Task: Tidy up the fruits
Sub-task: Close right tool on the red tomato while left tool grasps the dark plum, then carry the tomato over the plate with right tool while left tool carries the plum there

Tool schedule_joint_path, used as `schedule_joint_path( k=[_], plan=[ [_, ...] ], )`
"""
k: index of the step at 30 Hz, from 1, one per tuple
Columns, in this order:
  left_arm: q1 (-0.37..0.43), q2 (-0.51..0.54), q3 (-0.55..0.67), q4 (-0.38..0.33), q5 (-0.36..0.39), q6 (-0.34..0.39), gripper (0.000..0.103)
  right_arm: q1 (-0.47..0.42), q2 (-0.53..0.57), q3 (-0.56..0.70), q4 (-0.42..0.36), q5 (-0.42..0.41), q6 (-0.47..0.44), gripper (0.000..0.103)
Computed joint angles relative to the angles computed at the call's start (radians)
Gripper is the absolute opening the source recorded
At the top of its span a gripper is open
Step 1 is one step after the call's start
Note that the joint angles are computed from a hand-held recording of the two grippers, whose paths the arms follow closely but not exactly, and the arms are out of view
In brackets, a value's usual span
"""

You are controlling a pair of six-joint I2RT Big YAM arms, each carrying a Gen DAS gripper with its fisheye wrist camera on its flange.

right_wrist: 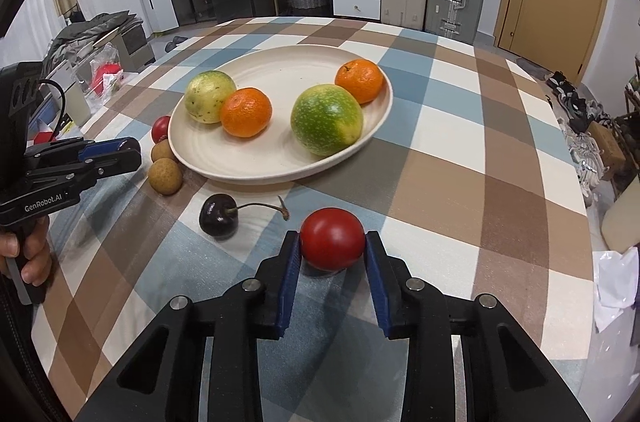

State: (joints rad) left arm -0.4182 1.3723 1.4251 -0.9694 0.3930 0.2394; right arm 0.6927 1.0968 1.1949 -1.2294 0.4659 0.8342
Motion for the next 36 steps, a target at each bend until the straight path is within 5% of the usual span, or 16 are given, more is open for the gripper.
schedule_joint_path(
  k=[14, 36],
  plan=[
    [-0.034, -0.049, -0.012, 0.026, 0.002, 0.0, 0.022, 0.036, -0.065, -0.004, -0.04, 0.078, 0.061, 0.033],
    [-0.091, -0.047, 0.044, 0.073, -0.029, -0.042, 0.022, 0.023, -0.066, 0.034, 0.041, 0.109, 0.002, 0.033]
  ],
)
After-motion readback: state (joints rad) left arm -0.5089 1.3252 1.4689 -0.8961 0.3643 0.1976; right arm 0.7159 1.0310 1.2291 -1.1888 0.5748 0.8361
